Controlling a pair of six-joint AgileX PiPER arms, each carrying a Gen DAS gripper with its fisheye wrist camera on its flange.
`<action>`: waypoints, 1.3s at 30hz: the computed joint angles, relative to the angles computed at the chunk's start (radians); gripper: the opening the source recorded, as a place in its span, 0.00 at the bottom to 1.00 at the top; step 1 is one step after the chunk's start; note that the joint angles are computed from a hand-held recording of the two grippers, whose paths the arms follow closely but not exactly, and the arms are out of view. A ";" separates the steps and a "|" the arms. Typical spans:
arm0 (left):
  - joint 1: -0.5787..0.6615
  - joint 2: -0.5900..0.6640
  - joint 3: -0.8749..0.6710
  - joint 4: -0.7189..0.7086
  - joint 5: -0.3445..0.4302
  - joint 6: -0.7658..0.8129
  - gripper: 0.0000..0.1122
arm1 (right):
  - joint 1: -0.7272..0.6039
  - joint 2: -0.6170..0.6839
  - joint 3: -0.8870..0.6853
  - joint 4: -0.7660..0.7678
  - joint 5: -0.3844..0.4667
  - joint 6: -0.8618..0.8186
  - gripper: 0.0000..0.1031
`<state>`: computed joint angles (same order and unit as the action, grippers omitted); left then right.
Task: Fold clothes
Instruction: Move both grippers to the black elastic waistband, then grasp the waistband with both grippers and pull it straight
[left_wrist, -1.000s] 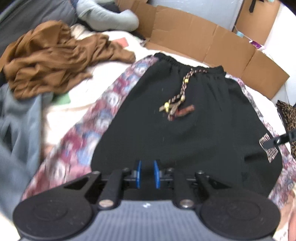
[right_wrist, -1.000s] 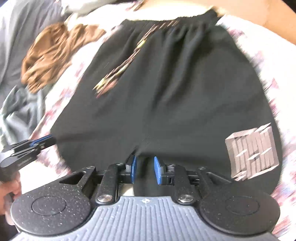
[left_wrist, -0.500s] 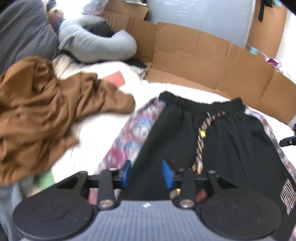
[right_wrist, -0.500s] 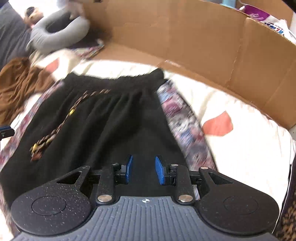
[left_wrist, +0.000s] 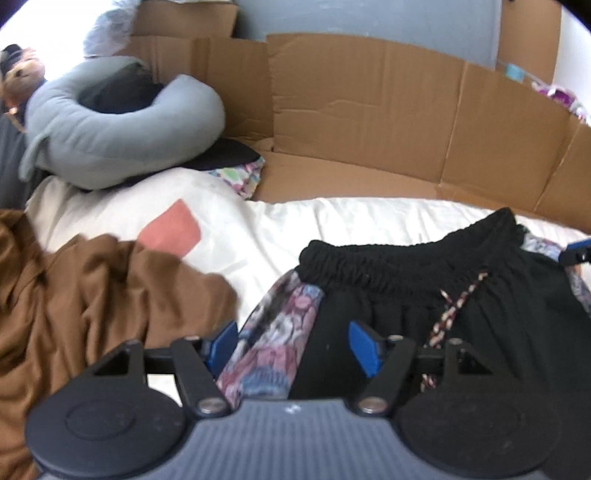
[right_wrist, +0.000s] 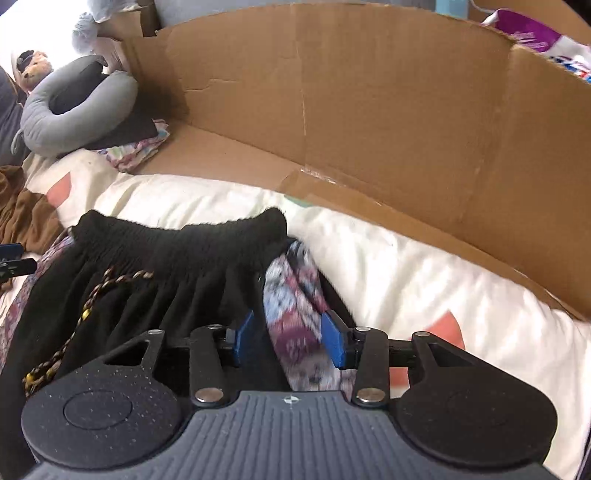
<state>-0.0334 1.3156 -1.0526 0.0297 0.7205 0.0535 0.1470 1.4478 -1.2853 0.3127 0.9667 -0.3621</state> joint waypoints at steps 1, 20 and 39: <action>-0.002 0.021 -0.006 0.005 -0.010 0.004 0.62 | 0.003 0.021 -0.012 0.002 -0.005 -0.012 0.50; 0.013 0.172 -0.021 0.067 -0.100 0.115 0.14 | 0.037 0.226 -0.124 0.010 -0.058 -0.135 0.45; -0.018 0.046 -0.014 0.137 -0.062 -0.033 0.20 | 0.019 0.130 -0.080 0.013 -0.079 -0.073 0.49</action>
